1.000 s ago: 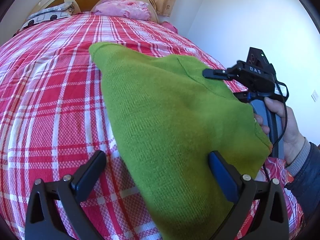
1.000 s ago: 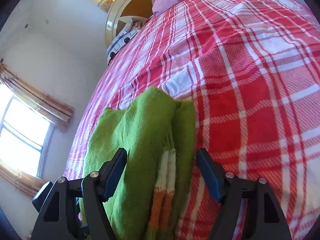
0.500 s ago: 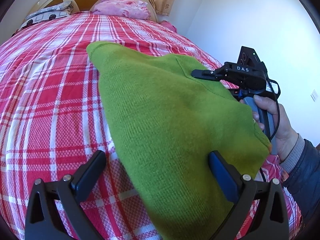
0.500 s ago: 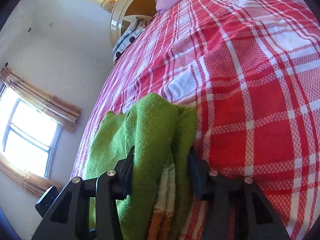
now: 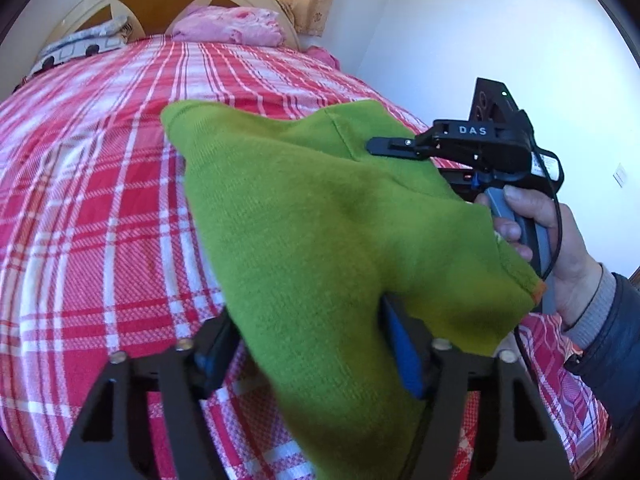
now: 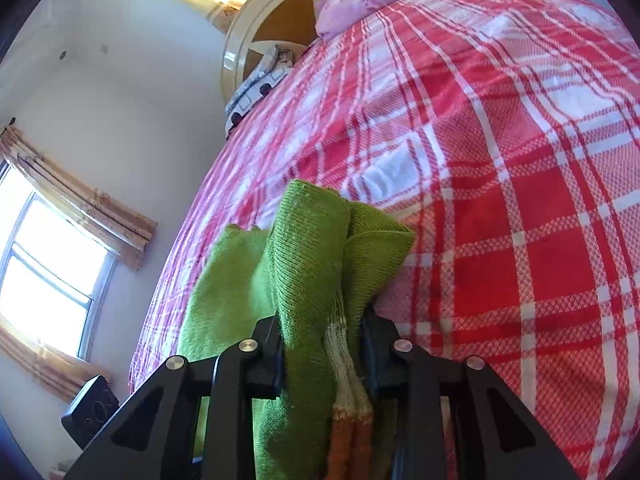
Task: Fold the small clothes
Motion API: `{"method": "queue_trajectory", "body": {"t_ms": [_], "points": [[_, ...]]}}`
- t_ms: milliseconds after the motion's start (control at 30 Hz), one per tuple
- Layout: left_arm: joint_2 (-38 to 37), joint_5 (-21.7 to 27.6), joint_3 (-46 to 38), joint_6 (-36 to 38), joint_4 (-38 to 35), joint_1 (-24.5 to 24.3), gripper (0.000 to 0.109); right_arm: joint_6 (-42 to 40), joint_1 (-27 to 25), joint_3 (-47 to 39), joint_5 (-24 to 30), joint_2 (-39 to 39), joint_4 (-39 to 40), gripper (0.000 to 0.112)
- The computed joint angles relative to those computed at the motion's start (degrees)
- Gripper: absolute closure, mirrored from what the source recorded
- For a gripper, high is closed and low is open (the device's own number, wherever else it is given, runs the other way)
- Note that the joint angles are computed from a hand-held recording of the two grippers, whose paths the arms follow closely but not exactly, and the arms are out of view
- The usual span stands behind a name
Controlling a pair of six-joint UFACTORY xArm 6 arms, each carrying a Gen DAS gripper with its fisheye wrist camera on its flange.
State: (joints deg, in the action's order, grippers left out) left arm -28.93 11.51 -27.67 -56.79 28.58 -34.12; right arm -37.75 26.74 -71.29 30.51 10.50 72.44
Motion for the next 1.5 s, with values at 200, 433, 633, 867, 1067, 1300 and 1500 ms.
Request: {"method": "queue_trajectory", "body": {"t_ms": [200, 433, 633, 867, 1067, 1300, 1500], "points": [[-5.53, 2.54, 1.34, -1.71, 2.86, -0.81, 0.065, 1.28, 2.49, 0.94, -2.41, -3.21, -1.76, 0.083], [-17.72, 10.70, 5.27, -4.30, 6.31, -3.73, 0.068, 2.35, 7.54, 2.09, -5.07, -6.24, -3.26, 0.083], [-28.61, 19.53, 8.77, -5.68, 7.79, -6.93, 0.068, 1.79, 12.36, 2.10, -6.59, -7.40, -2.41, 0.083], [-40.08, 31.47, 11.93, -10.41, 11.00, -13.39, 0.069, 0.77, 17.24, 1.09, -8.10, -6.56, 0.37, 0.083], [-47.43, 42.32, 13.12, -13.86, 12.22, -20.34, 0.069, 0.38, 21.20, 1.13, -9.54, -6.44, 1.57, 0.083], [-55.08, 57.48, 13.65, -20.91, 17.20, -33.12, 0.069, 1.15, 24.54, -0.95, -9.86, -4.17, 1.56, 0.083], [-61.44, 71.84, 14.15, -27.20, 21.38, -45.56, 0.069, 3.65, 27.43, -4.58, -10.25, -1.01, -0.80, 0.083]]}}
